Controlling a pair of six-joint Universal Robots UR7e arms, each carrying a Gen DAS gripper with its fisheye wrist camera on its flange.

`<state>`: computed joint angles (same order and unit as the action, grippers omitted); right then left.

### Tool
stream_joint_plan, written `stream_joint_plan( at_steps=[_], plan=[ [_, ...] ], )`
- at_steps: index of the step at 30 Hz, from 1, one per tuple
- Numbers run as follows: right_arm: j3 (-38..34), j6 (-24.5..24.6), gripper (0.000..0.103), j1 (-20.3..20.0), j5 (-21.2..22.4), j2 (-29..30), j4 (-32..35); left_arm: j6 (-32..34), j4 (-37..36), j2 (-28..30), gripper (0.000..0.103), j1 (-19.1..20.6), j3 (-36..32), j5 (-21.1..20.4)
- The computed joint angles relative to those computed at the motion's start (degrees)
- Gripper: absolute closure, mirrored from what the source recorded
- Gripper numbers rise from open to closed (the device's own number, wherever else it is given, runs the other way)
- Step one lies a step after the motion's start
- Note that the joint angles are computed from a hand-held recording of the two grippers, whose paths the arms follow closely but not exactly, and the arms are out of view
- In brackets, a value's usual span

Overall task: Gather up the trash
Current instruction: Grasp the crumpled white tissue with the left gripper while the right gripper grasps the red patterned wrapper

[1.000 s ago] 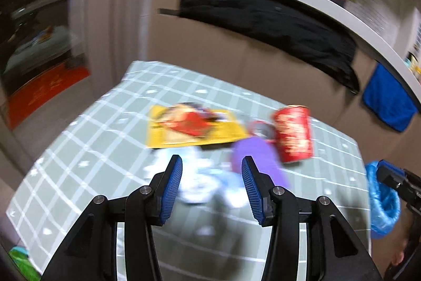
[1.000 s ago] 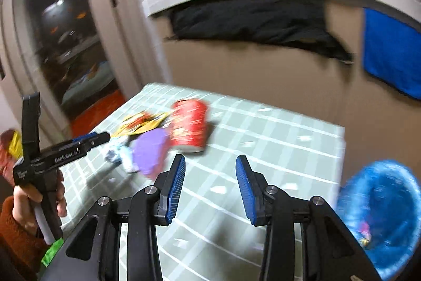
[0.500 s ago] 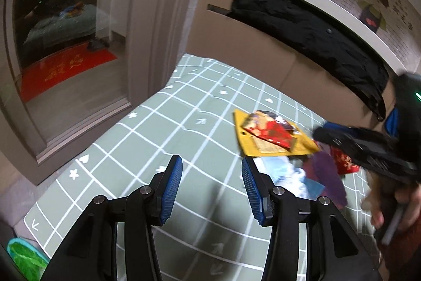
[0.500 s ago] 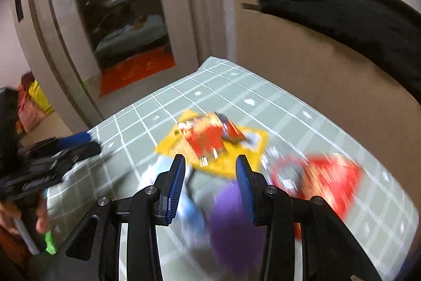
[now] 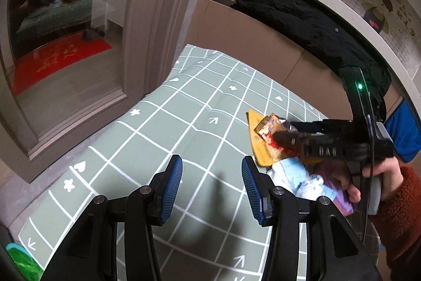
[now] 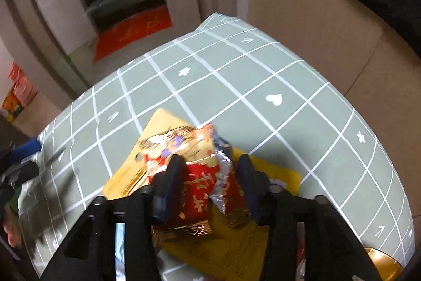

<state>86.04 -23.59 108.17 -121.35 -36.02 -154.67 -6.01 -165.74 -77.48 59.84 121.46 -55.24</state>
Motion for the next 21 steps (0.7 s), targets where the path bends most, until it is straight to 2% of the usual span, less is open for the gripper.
stream_joint_plan(
  at_steps=[3,6,8,9,10,13,16,21],
  plan=[
    [-0.22,-2.17,0.034,0.89,-1.67,0.23,3.9,0.3,-0.05,0.56,0.055,-0.24,-0.09,-0.85],
    [0.55,-3.57,0.033,1.7,-2.86,0.13,4.98,-0.41,0.63,0.48,0.055,-0.66,0.15,-1.31],
    [1.72,-2.06,0.047,1.61,-2.49,-0.73,3.61,-0.97,0.74,0.05,0.055,-1.16,0.7,-0.99],
    [2.57,-1.3,0.066,1.56,-2.48,-1.31,2.38,-1.19,0.73,-0.14,0.055,-1.33,0.97,-0.93],
    [3.42,-0.48,0.081,1.5,-2.23,-1.96,1.52,-1.48,0.81,-0.36,0.055,-1.49,1.25,-0.91],
    [7.46,2.17,0.089,1.0,0.67,-5.33,-1.33,-2.61,1.2,-0.96,0.055,-2.07,2.01,-1.34],
    [13.32,1.3,0.09,1.62,0.94,-9.17,-8.75,-3.48,1.73,-1.02,0.055,-2.86,2.67,-2.19],
    [22.53,1.79,0.09,3.3,1.17,-16.92,-17.74,-5.5,3.17,0.75,0.055,-4.29,2.34,-6.21]
  ],
)
